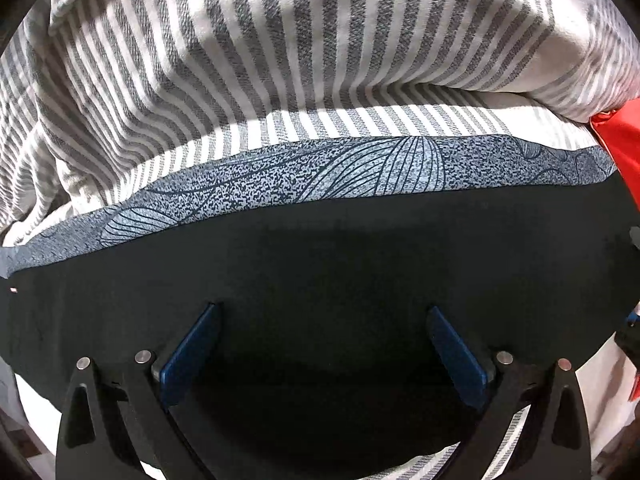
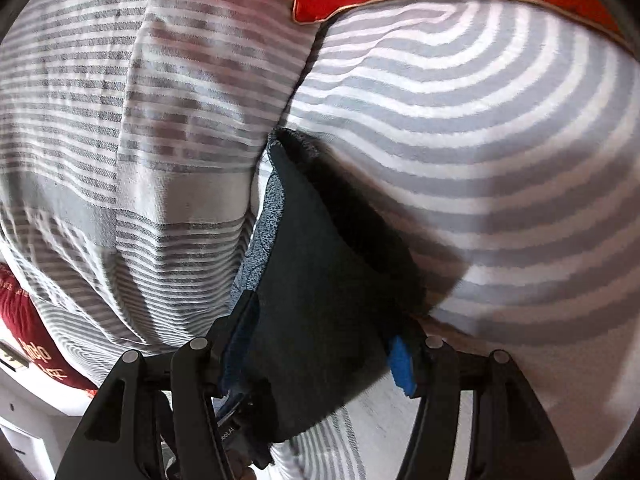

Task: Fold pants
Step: 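Grasp the black trouser leg end with the right tool, then lift the leg end and fold it over toward the waistband with the right tool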

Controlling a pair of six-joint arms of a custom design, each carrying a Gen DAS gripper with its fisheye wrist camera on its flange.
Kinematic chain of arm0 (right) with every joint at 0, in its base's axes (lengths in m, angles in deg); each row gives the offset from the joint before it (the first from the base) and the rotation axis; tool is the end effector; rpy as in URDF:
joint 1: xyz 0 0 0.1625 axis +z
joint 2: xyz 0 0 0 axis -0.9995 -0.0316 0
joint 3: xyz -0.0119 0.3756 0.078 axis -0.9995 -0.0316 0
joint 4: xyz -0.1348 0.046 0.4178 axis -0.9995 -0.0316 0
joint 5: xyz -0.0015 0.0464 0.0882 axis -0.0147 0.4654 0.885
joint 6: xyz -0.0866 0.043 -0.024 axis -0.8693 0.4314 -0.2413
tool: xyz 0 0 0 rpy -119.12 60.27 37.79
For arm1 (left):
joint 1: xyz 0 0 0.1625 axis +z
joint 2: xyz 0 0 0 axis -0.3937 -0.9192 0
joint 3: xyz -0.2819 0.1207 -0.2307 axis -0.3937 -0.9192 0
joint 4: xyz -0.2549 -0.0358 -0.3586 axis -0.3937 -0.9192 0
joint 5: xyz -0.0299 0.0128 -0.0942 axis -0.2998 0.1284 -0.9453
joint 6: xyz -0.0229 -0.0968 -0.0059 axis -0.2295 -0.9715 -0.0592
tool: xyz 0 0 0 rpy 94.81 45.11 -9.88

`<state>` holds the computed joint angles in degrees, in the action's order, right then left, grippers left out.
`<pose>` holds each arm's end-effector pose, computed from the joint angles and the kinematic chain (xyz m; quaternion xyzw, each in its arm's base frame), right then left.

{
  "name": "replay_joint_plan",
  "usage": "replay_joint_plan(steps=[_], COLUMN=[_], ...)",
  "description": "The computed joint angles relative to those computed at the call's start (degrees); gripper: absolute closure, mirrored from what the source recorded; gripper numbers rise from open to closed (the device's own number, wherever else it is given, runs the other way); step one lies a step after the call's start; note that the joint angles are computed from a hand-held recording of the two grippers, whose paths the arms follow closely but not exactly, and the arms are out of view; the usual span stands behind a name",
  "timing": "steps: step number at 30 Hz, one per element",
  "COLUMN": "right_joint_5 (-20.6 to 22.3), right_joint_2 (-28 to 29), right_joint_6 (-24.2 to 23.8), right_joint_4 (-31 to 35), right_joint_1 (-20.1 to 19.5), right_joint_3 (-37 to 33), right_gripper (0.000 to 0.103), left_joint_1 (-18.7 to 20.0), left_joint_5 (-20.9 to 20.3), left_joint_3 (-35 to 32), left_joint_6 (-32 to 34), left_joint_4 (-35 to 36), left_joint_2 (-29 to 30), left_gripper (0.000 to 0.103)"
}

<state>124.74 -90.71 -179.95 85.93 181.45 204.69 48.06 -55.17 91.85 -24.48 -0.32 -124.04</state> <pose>0.1425 -0.2642 0.1809 0.2990 0.8829 -0.3468 0.1043 -0.3063 -0.3343 0.2266 0.1829 0.9073 0.0013 0.3786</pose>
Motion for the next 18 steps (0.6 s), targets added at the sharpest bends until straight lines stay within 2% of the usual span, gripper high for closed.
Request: replay_joint_plan(steps=[1,2,4,7,9,11,12,14,18], right_joint_5=[-0.55,-2.0,-4.0,-4.32,-3.72,-3.79,-4.09,-4.76,-5.56], right_joint_2=[0.26,0.61,1.39,0.61,0.88,0.91,0.82,0.45,0.17], right_joint_6=[0.25,0.46,1.01,0.43,0.14,0.37,0.55,0.65,0.46], right_joint_4=[0.24,0.73,1.6,1.67,1.98,1.88,1.74,1.42,1.14], right_joint_1=[-0.33,-1.2,-2.5,-2.04,-1.16,-0.96,-0.99,-0.79,1.29], right_joint_3=[-0.18,-0.36,-0.65,-0.42,-0.85,-0.94,-0.91,-0.81,-1.69], right_gripper=[0.046,0.064,0.083,0.085,0.085,0.085,0.085,0.086,0.087], left_joint_1=[0.23,0.35,0.11,-0.52,0.37,2.62,3.88,3.96,3.9], left_joint_5=[-0.26,-0.4,0.45,4.23,5.2,4.72,3.88,5.6,5.83], left_joint_3=[-0.3,-1.04,-2.85,-4.37,-4.57,-4.73,-4.18,-0.56,0.08], left_joint_6=[0.17,0.33,0.34,0.64,1.54,2.32,3.0,2.83,3.61], left_joint_4=[0.18,0.94,2.33,-0.4,-2.09,-1.97,-2.11,-6.73,-7.28], left_joint_2=[0.2,0.79,1.89,1.69,2.31,4.62,5.57,3.0,2.09], left_gripper=[0.0,0.0,0.005,0.007,0.007,0.007,0.003,0.0,0.0])
